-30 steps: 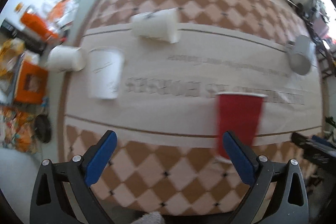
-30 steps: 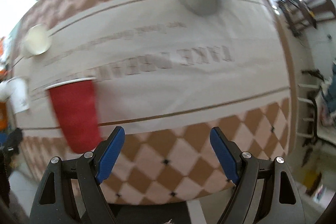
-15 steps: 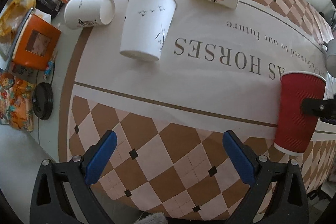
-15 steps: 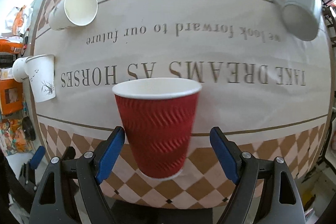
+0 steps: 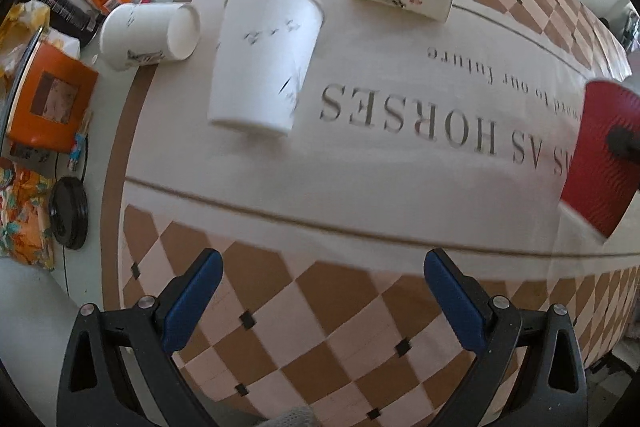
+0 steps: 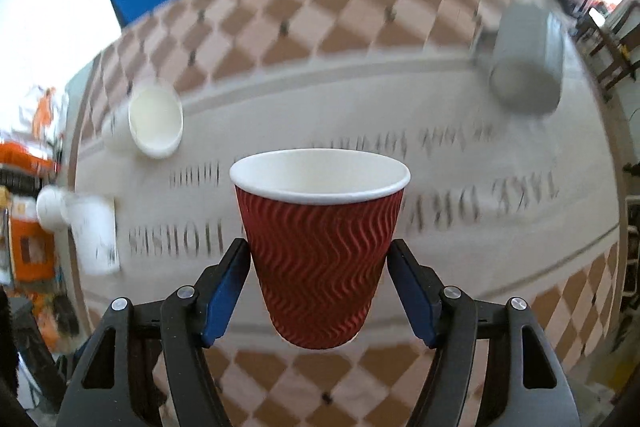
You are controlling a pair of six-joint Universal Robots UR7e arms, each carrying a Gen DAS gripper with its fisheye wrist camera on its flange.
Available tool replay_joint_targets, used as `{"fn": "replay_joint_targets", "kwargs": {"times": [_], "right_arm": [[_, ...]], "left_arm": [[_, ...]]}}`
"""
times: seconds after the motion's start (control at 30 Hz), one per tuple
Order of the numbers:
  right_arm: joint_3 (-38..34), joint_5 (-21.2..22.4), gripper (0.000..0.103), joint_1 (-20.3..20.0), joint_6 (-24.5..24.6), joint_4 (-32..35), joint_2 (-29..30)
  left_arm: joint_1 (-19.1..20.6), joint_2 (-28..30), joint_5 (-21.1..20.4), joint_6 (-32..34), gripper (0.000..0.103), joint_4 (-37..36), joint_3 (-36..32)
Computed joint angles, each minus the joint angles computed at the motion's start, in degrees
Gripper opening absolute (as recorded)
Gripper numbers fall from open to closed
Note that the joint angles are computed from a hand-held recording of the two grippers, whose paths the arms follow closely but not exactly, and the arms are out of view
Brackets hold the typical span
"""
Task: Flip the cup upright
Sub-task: 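Lower the red cup upright onto the cloth and open the right tool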
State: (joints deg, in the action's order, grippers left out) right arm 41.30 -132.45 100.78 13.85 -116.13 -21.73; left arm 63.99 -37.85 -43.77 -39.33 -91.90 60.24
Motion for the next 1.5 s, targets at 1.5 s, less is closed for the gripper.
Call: {"fn": "replay_joint_targets", "kwargs": {"times": [1.5], "right_arm": [[29.8, -11.1, 0.102, 4.1, -18.9, -37.9, -17.4]], "left_arm": [[-10.9, 1.0, 4.8, 1.8, 0.103, -1.3, -3.7]]}}
